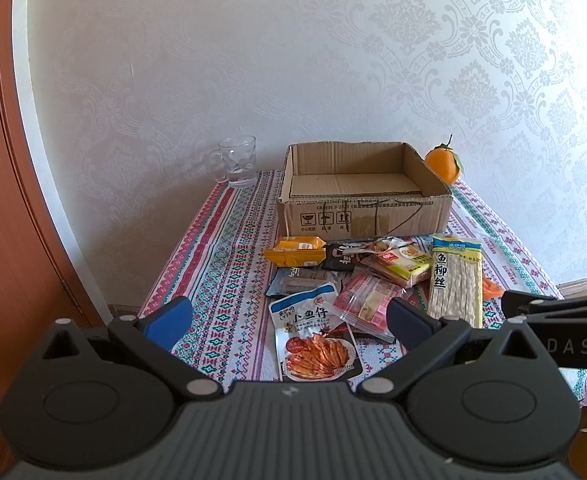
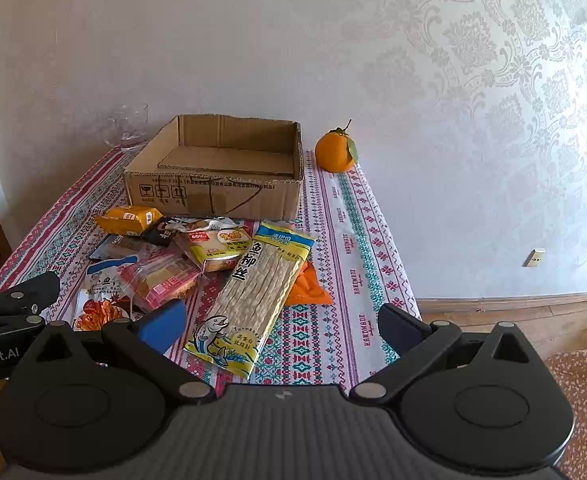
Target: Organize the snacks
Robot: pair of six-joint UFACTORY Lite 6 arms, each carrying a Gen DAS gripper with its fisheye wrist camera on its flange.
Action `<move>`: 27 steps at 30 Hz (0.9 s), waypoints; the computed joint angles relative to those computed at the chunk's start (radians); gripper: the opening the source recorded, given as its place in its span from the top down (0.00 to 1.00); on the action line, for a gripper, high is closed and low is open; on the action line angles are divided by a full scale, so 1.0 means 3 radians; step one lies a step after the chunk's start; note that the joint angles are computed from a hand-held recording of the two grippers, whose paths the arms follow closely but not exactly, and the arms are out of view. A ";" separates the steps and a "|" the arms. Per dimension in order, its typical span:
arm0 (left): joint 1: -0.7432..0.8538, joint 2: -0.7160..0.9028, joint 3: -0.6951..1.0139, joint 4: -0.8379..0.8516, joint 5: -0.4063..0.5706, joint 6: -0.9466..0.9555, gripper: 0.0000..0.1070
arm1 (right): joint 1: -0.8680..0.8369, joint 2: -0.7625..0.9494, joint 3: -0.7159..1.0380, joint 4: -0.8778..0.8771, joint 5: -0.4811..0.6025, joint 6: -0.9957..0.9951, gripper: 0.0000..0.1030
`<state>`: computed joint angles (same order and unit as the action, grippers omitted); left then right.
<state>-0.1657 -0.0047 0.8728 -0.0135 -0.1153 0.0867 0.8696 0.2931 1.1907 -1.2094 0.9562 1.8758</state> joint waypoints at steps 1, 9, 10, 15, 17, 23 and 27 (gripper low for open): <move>0.0000 0.0001 0.0000 0.0002 -0.0003 -0.0002 0.04 | 0.0000 0.0000 0.0000 0.0000 0.0000 0.0000 0.00; 0.0006 0.0008 0.0016 0.0037 0.0008 -0.0037 0.04 | 0.0002 -0.0007 -0.0015 -0.0008 0.0003 0.0007 0.00; 0.0005 0.0004 0.0013 0.0033 0.0009 -0.0032 0.04 | 0.0003 -0.0008 -0.0017 -0.0008 0.0002 0.0012 0.00; 0.0005 0.0007 0.0014 0.0024 0.0005 -0.0025 0.04 | 0.0003 -0.0005 -0.0011 -0.0006 0.0008 0.0002 0.00; 0.0005 0.0007 0.0014 0.0024 0.0005 -0.0025 0.04 | 0.0002 -0.0003 -0.0010 -0.0006 0.0003 0.0004 0.00; 0.0003 0.0017 0.0020 0.0004 0.0002 -0.0006 0.04 | -0.0001 -0.0013 -0.0012 0.0000 0.0008 -0.0007 0.00; 0.0003 0.0015 0.0018 0.0015 0.0004 -0.0017 0.04 | 0.0003 -0.0003 -0.0008 -0.0004 0.0012 -0.0002 0.00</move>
<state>-0.1647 -0.0002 0.8783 -0.0092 -0.1142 0.0815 0.8705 0.2923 1.1884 -1.2105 0.9597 1.8751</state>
